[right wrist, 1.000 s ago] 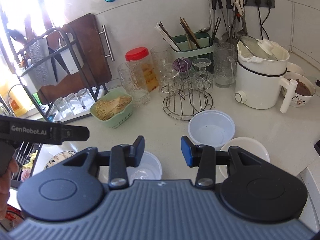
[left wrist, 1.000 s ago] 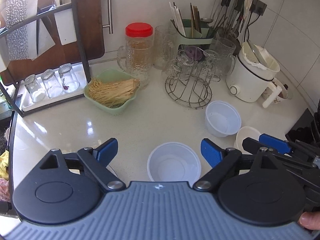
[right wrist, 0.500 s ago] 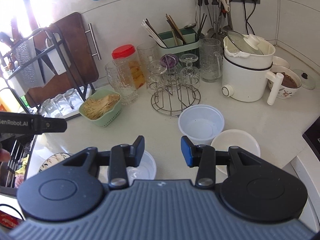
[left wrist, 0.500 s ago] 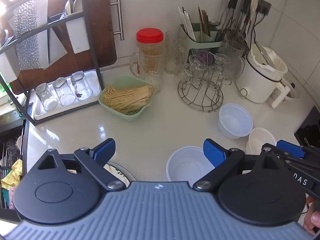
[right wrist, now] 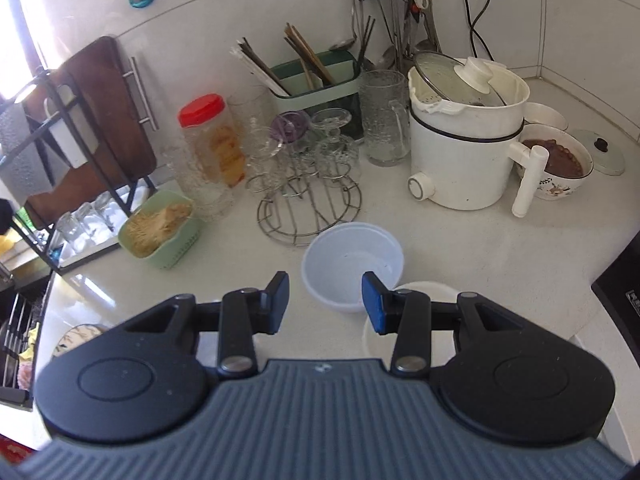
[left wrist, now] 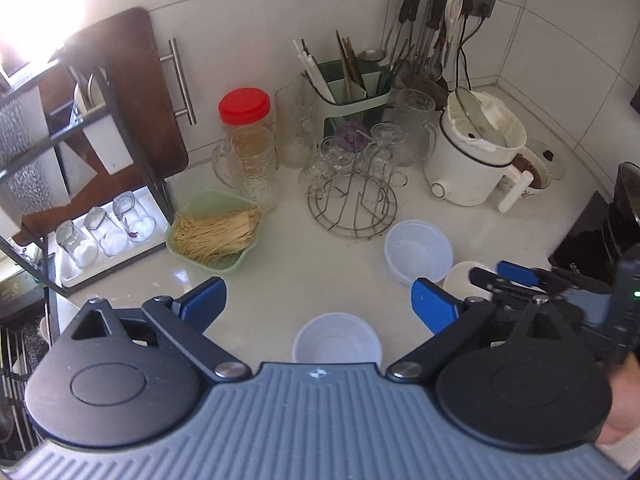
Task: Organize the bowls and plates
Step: 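Raise both grippers and move them to the white bowl by the rice cooker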
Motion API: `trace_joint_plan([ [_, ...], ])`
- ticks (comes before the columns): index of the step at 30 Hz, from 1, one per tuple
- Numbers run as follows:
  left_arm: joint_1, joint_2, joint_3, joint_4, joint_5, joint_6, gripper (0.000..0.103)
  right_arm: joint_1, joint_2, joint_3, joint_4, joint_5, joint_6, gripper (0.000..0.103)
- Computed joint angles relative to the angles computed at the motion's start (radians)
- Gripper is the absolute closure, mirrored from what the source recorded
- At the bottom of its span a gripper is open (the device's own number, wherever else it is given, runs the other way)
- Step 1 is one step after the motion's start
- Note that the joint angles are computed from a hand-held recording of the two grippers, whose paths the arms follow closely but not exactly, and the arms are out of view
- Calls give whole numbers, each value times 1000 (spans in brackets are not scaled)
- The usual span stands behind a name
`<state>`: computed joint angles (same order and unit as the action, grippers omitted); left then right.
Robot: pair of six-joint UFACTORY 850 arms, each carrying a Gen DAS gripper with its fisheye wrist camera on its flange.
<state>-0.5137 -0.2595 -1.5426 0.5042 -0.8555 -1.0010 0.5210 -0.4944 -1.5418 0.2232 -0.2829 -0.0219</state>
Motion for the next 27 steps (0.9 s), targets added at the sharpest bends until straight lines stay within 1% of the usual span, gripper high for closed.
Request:
trace_joint_plan([
  [2,1,-39,-98,-55,-53,43,2,-18,-33,-44,48,-23,-71,60],
  [4,4,-89,-207,-104,-117,78,2,-32,-69,-98,60,-56,-107,60],
  [6,9,-136,-314,-151,-160,114,2,-45,-104,-150,79,-82,-140,60],
  [8,6,-172,-393,-155,-179,134,2,-56,-139,-201,108,-104,-180,60],
  [10,2,-226,-496,-167,-242,166,1,-66,-174,-255,150,-131,-225,60],
  [12,8,-278,-592,-217,-301,187,1,-71,-194,-288,176,-144,-260,60],
  [14,17,-324,-673,-264,-355,191,1,-76,-207,-308,205,-150,-295,60],
  [18,14,-389,-779,-284,-431,185,1,-88,-233,-344,242,-182,-329,60],
  [22,29,-411,-813,-323,-432,145,1,-96,-256,-375,249,-220,-333,60],
  [26,38,-452,-877,-307,-456,115,1,-104,-269,-397,260,-242,-349,60],
  [27,45,-455,-880,-319,-448,111,1,-105,-272,-401,258,-246,-351,60],
])
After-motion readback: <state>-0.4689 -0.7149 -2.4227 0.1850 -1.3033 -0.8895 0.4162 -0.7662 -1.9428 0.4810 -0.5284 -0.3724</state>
